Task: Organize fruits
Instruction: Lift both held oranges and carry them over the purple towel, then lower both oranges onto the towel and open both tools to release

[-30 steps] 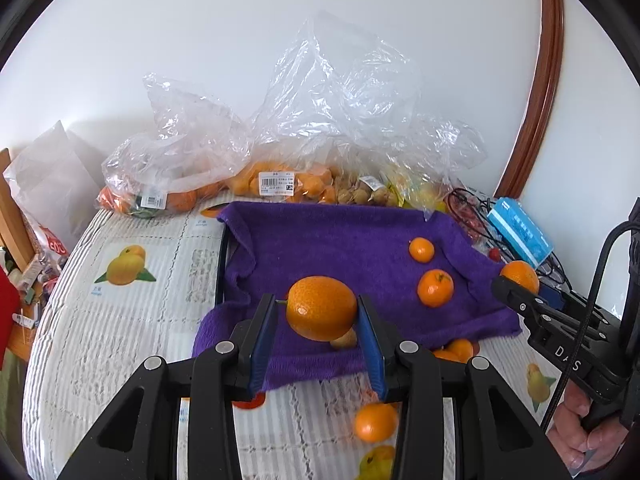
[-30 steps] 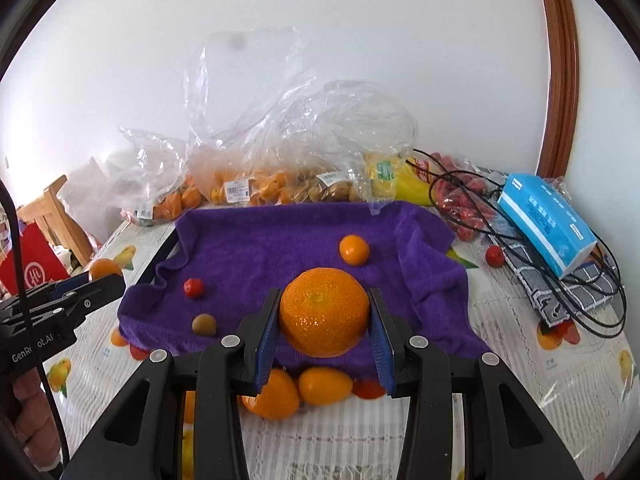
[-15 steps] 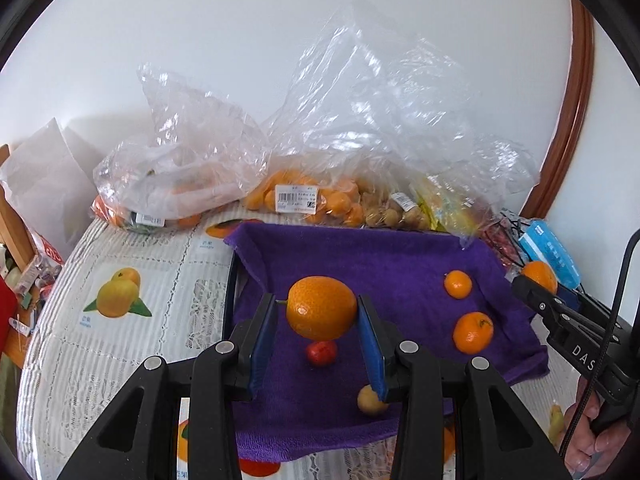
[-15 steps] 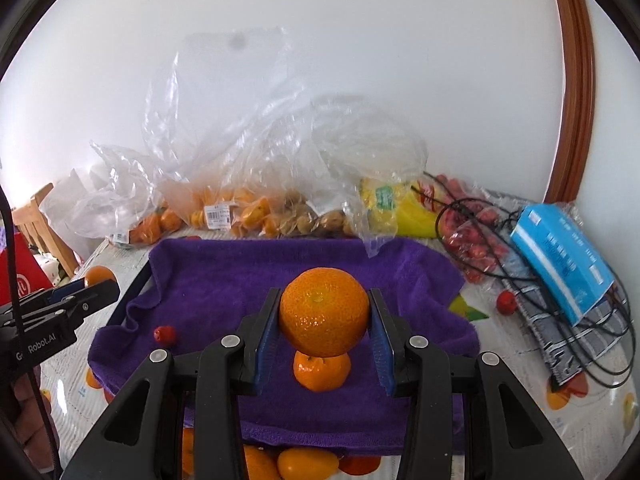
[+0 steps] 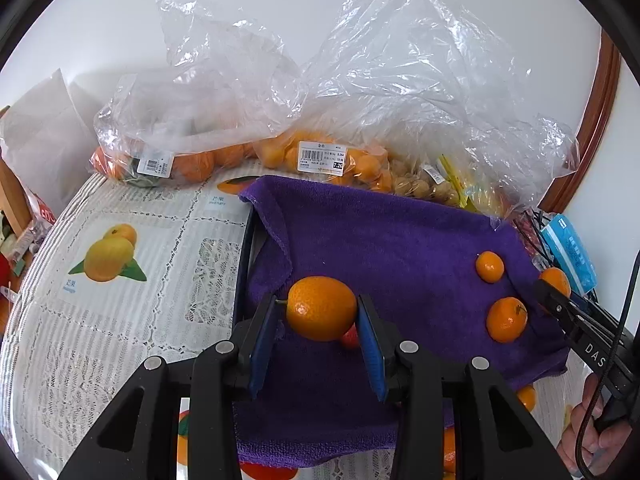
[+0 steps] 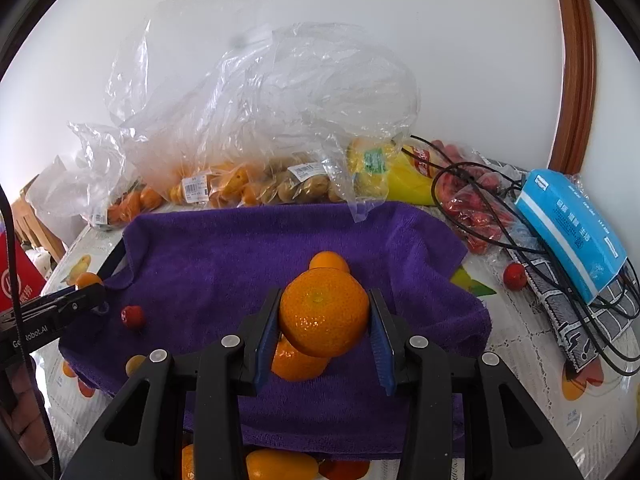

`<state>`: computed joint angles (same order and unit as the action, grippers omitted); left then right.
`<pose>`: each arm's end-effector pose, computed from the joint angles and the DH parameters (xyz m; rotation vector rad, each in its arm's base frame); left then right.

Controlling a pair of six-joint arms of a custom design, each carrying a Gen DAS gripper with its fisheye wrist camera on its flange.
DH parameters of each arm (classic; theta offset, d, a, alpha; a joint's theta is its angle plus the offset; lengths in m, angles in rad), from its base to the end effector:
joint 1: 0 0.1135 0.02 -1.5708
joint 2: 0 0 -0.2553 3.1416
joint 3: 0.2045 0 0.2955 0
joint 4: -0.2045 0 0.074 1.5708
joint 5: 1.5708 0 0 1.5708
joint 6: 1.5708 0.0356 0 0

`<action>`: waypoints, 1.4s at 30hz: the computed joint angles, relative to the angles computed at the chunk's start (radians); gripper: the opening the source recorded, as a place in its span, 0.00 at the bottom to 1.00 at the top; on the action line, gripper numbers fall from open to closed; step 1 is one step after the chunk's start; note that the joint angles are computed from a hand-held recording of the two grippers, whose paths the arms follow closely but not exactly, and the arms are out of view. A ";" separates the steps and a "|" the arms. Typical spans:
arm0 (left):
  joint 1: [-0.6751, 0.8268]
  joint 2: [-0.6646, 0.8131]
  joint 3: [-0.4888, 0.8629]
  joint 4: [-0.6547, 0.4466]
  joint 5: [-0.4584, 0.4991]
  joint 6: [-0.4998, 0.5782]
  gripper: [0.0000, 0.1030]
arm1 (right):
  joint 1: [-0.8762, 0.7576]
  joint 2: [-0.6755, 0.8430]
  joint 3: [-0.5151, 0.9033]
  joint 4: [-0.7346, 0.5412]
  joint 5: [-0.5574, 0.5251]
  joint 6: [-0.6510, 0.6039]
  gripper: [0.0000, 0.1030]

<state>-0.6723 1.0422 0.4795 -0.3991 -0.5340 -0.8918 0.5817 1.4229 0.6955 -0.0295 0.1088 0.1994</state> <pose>0.1896 -0.1277 0.1445 -0.4576 2.3107 -0.0644 0.2678 0.1714 0.1433 -0.3901 2.3045 0.2657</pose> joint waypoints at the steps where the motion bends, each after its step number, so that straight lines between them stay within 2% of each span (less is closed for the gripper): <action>1: -0.004 -0.001 0.000 0.000 -0.004 0.001 0.36 | 0.003 0.001 -0.001 0.002 0.000 -0.003 0.40; 25: -0.018 0.076 0.026 0.030 0.034 0.000 0.37 | 0.029 0.064 0.024 -0.001 0.046 -0.037 0.41; 31: -0.026 0.090 0.033 0.027 0.030 -0.004 0.37 | 0.024 0.052 0.010 0.008 0.062 -0.073 0.52; 35: -0.026 0.092 0.032 0.030 0.033 -0.006 0.37 | 0.005 0.054 0.015 -0.004 0.034 -0.061 0.52; 42: -0.043 0.089 0.034 0.024 0.017 -0.013 0.37 | 0.024 0.055 0.008 0.009 0.058 -0.072 0.54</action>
<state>-0.7151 1.1309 0.5131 -0.3754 -0.5173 -0.9052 0.6060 1.4775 0.7040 -0.0205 0.1671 0.1274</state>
